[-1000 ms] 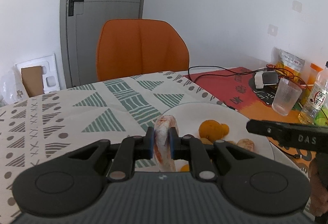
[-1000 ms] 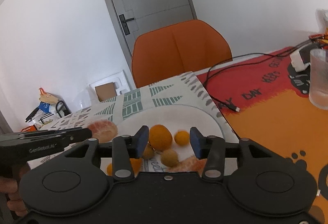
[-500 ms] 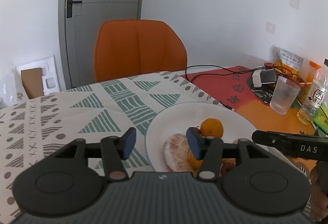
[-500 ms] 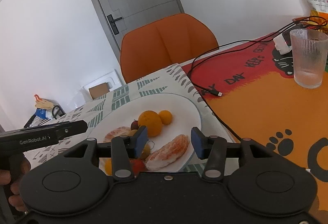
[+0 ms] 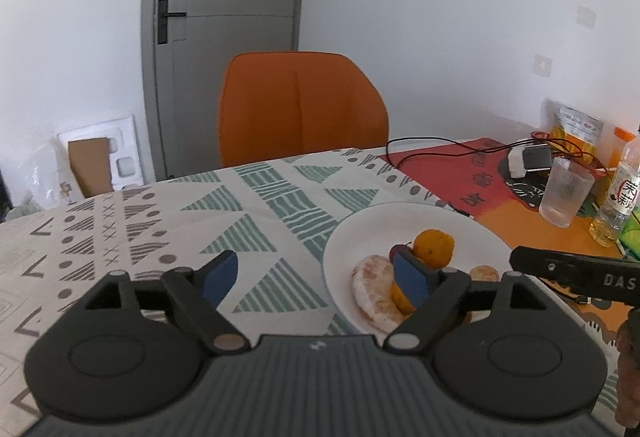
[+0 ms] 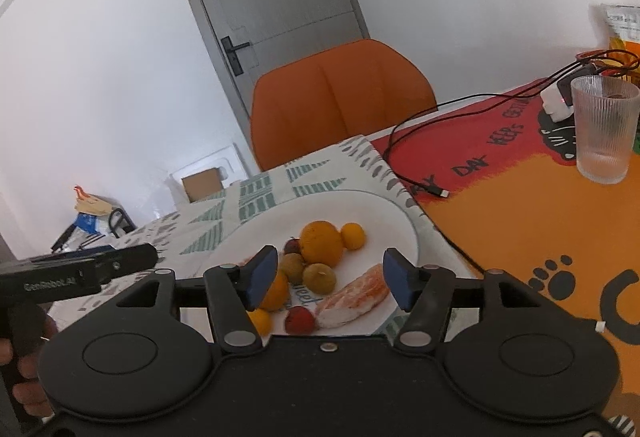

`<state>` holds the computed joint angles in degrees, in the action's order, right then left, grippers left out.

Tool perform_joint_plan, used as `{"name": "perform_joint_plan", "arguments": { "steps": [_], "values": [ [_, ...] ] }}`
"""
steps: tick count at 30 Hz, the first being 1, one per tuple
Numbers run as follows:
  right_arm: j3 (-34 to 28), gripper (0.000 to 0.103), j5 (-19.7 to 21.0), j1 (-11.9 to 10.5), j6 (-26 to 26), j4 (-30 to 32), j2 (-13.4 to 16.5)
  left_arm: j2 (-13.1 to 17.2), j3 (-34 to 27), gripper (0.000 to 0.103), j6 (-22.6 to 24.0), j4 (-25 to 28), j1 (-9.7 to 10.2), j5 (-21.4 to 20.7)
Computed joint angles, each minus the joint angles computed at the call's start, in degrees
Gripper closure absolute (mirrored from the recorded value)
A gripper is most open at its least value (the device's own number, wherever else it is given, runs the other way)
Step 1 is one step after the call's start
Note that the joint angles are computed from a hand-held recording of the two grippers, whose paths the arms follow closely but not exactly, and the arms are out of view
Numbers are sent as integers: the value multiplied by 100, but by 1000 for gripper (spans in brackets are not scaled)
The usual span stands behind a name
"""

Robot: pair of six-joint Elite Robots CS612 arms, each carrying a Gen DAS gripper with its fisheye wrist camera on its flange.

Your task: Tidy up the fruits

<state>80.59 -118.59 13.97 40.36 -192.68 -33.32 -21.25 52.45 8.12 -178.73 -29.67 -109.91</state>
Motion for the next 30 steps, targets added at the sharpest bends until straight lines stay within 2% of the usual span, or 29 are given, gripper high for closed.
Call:
{"name": "perform_joint_plan", "arguments": {
  "steps": [13, 17, 20, 30],
  "values": [
    [-45, 19, 94, 143, -164, -307, 9, -335, 621, 7, -258, -514, 70, 477],
    [-83, 6, 63, 199, -302, -389, 6, -454, 833, 5, -305, -641, 85, 621],
    [-91, 0, 58, 240, -409, -428, -11, -536, 963, 2, -342, -726, 106, 695],
    [-132, 0, 143, 312, -543, -364, -85, -804, 1375, 1, -416, -970, 185, 994]
  ]
}}
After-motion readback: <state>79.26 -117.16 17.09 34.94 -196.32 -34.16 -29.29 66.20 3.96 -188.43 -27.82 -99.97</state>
